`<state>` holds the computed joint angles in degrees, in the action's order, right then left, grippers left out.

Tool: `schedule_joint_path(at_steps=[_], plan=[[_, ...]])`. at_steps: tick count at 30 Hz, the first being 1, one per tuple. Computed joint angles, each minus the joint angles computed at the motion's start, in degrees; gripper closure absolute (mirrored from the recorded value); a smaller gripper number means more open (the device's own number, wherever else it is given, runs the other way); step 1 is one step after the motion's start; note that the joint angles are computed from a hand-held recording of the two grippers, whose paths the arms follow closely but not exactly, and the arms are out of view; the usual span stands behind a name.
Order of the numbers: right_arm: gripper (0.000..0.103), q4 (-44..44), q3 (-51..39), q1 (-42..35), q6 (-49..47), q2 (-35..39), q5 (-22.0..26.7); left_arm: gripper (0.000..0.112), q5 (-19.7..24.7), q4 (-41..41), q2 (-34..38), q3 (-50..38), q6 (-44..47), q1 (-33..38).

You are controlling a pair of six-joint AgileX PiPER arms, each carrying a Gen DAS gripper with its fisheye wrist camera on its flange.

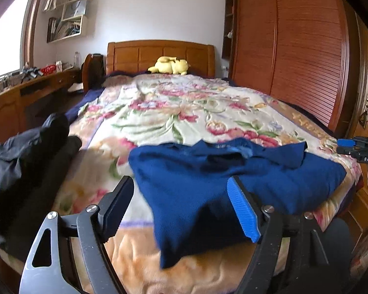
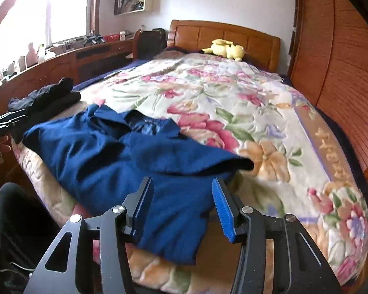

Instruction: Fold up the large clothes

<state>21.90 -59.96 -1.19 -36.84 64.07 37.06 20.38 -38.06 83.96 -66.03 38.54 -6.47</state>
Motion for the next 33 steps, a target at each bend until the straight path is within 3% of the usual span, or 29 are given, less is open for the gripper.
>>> schedule_joint_path(at_steps=[7, 11, 15, 20, 25, 28, 30, 33], plan=[[0.051, -1.4, -6.6, 5.6, 1.2, 10.9, -1.4, 0.033, -2.9, 7.5, 6.3, -6.7, -8.5, -5.3], [0.051, -4.8, -12.9, 9.0, 4.1, 18.1, -0.2, 0.033, -3.5, 6.0, 9.6, -9.2, -7.9, -6.8], [0.051, -6.3, -19.4, 10.6, 5.1, 24.6, 3.4, 0.033, -5.7, 2.2, 11.6, -8.9, -5.3, -7.4], [0.051, -10.0, -24.9, 13.0, 6.2, 30.4, 6.9, 0.033, -7.2, 9.0, 14.2, -8.8, -11.0, -8.9], [0.052, -14.5, -28.4, 14.6, 8.4, 33.9, 9.3, 0.033, -7.9, 3.0, 14.4, -7.5, -4.8, -8.8], [0.073, -16.1, -30.7, 14.8, 9.8, 35.7, 10.6, 0.033, -8.4, 1.4, 13.9, -6.5, -2.5, -8.7], [0.094, -16.7, -32.1, 14.8, 9.7, 36.1, 11.3, 0.033, -8.4, -1.9, 13.7, -6.3, 0.8, -8.3], [0.098, -21.8, -35.3, 16.4, 12.2, 37.3, 12.0, 0.033, -8.1, -6.7, 13.1, -5.8, 5.3, -7.5]])
